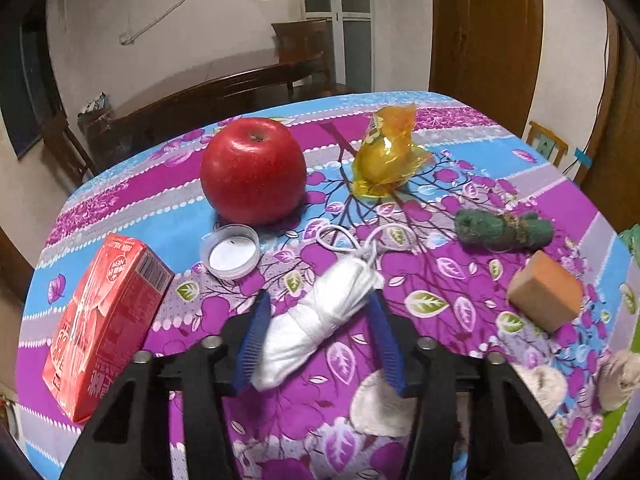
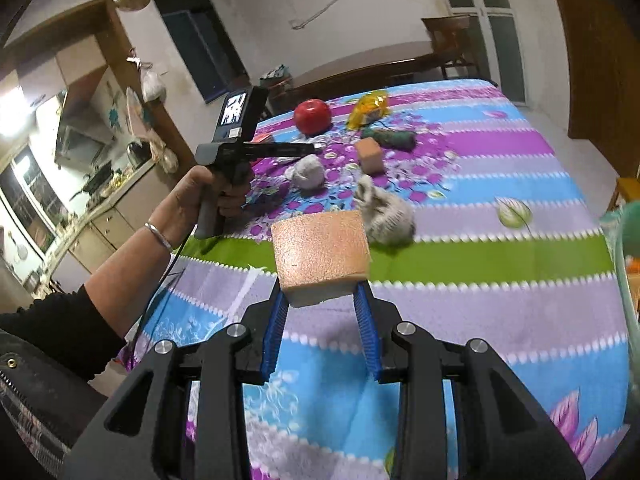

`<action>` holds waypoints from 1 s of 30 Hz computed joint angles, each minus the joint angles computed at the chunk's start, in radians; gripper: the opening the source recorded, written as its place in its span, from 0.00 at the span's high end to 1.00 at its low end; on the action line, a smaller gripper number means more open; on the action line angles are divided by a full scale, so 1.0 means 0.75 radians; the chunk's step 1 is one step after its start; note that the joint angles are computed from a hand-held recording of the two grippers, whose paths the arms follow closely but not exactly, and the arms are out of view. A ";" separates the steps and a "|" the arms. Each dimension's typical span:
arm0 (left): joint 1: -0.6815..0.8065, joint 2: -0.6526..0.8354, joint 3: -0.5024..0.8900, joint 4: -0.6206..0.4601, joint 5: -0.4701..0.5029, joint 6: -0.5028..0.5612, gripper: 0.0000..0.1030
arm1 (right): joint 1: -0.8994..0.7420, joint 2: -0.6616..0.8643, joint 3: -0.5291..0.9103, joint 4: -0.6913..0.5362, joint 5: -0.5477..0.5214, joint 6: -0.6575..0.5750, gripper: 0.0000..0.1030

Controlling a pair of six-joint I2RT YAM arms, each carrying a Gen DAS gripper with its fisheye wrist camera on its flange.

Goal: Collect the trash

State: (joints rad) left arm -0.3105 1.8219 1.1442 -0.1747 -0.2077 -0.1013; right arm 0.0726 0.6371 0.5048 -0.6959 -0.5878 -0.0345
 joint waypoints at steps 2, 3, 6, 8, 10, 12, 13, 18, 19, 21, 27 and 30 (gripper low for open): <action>0.004 -0.033 -0.041 0.035 0.011 0.010 0.71 | -0.056 -0.023 -0.010 -0.024 -0.029 -0.024 0.69; 0.000 -0.046 -0.059 0.045 0.003 0.004 0.74 | -0.088 -0.035 -0.014 -0.034 -0.051 -0.031 0.69; -0.018 -0.160 -0.166 0.061 -0.064 -0.047 0.76 | -0.160 -0.071 -0.019 -0.054 -0.091 -0.065 0.69; -0.041 -0.264 -0.245 0.060 -0.116 -0.078 0.76 | -0.217 -0.074 -0.018 -0.068 -0.136 -0.100 0.69; -0.089 -0.413 -0.339 0.032 -0.234 -0.134 0.76 | -0.264 -0.089 -0.021 -0.080 -0.162 -0.127 0.69; -0.144 -0.605 -0.446 -0.011 -0.339 -0.187 0.76 | -0.314 -0.097 -0.024 -0.099 -0.191 -0.160 0.69; -0.180 -0.713 -0.496 -0.050 -0.395 -0.216 0.76 | -0.337 -0.112 -0.026 -0.112 -0.200 -0.171 0.69; -0.458 -1.175 -0.643 -0.375 -0.654 -0.435 0.76 | -0.434 -0.187 -0.037 -0.175 -0.183 -0.253 0.69; -0.549 -1.227 -0.647 -0.463 -0.735 -0.507 0.76 | -0.453 -0.198 -0.039 -0.188 -0.184 -0.270 0.69; -0.781 -1.270 -0.627 -0.673 -0.920 -0.720 0.76 | -0.498 -0.230 -0.043 -0.211 -0.179 -0.306 0.69; -1.350 -1.037 -0.492 -1.321 -1.203 -1.613 0.76 | -0.600 -0.332 -0.049 -0.269 -0.181 -0.389 0.69; -1.479 -0.924 -0.463 -1.387 -1.183 -1.806 0.76 | -0.619 -0.411 -0.053 -0.286 -0.153 -0.408 0.69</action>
State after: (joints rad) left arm -1.4197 1.1290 0.7972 -1.2151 -1.0950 -1.4560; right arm -0.3916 0.3286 0.4653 -0.9104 -0.7026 -0.3405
